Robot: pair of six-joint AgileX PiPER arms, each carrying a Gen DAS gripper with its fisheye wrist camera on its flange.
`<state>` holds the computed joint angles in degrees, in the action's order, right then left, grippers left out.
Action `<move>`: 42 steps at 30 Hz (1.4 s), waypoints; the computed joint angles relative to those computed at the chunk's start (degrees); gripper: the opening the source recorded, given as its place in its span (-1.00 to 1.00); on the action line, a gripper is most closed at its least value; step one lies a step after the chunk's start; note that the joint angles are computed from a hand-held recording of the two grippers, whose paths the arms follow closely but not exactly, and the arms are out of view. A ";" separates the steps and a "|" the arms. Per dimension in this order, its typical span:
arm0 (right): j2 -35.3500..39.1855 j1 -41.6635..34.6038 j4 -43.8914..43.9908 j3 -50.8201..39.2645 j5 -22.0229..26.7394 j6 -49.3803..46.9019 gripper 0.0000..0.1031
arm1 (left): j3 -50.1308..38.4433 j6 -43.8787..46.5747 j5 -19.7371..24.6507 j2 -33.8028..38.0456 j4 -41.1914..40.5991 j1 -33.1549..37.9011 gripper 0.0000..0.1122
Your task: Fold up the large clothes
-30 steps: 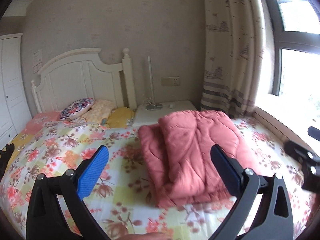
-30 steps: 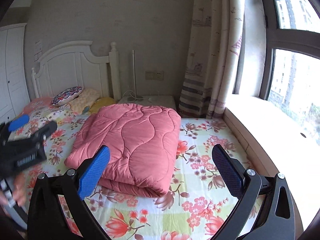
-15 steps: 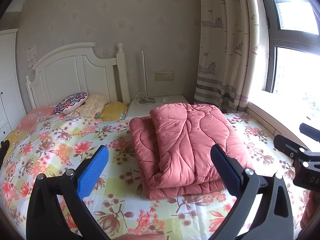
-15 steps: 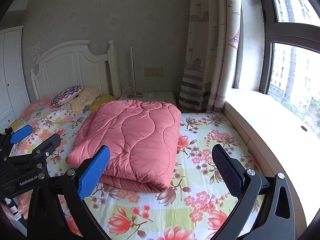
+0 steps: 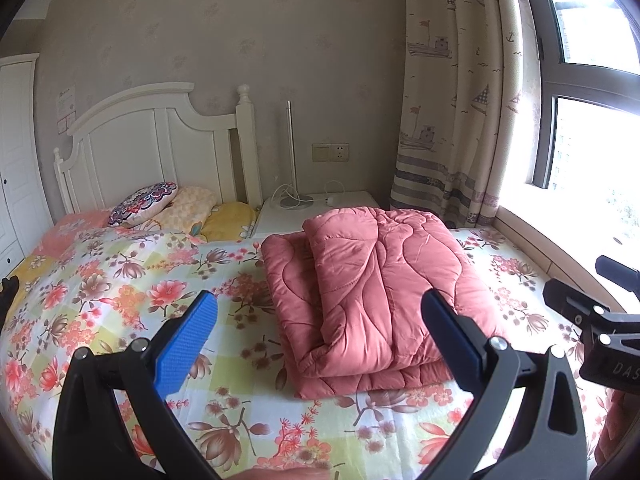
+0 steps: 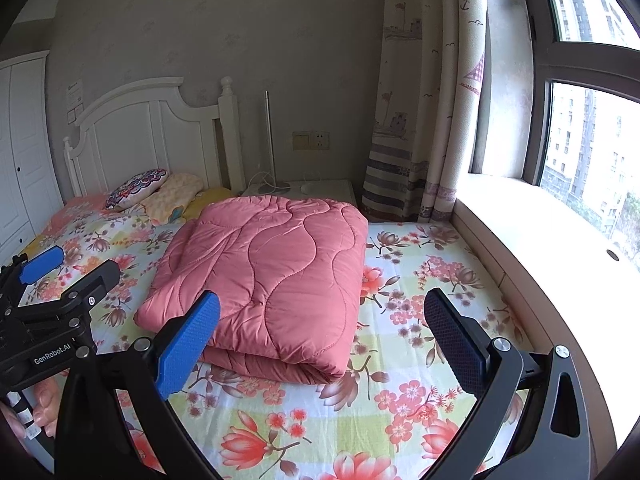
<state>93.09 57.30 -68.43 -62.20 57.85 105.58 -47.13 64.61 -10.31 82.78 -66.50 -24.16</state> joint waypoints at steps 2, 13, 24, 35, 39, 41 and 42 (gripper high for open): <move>0.33 -0.04 0.05 -0.26 -0.19 0.00 0.91 | 0.00 -0.02 -0.16 0.02 0.05 -0.05 0.80; 0.79 0.03 0.11 -0.67 -0.48 0.18 0.91 | 0.02 -0.75 -0.34 -0.02 0.70 -0.04 0.80; 1.45 0.26 0.48 -1.17 -1.09 0.70 0.91 | 0.25 -1.36 -0.40 -0.25 1.17 0.11 0.80; 1.27 0.86 0.37 -0.93 -0.97 1.07 0.91 | 1.80 -0.88 -2.37 -2.01 -0.11 -1.18 0.80; 1.42 1.02 0.45 -1.10 -0.82 1.06 0.91 | 1.89 0.24 -2.70 -2.17 -1.61 -1.47 0.80; 1.42 1.14 0.54 -1.17 -0.81 0.93 0.91 | 2.06 0.74 -3.39 -2.31 -2.64 -1.96 0.80; 1.51 1.23 0.64 -1.28 -0.83 0.87 0.91 | 2.33 -1.50 -3.19 -2.43 -0.67 -1.73 0.80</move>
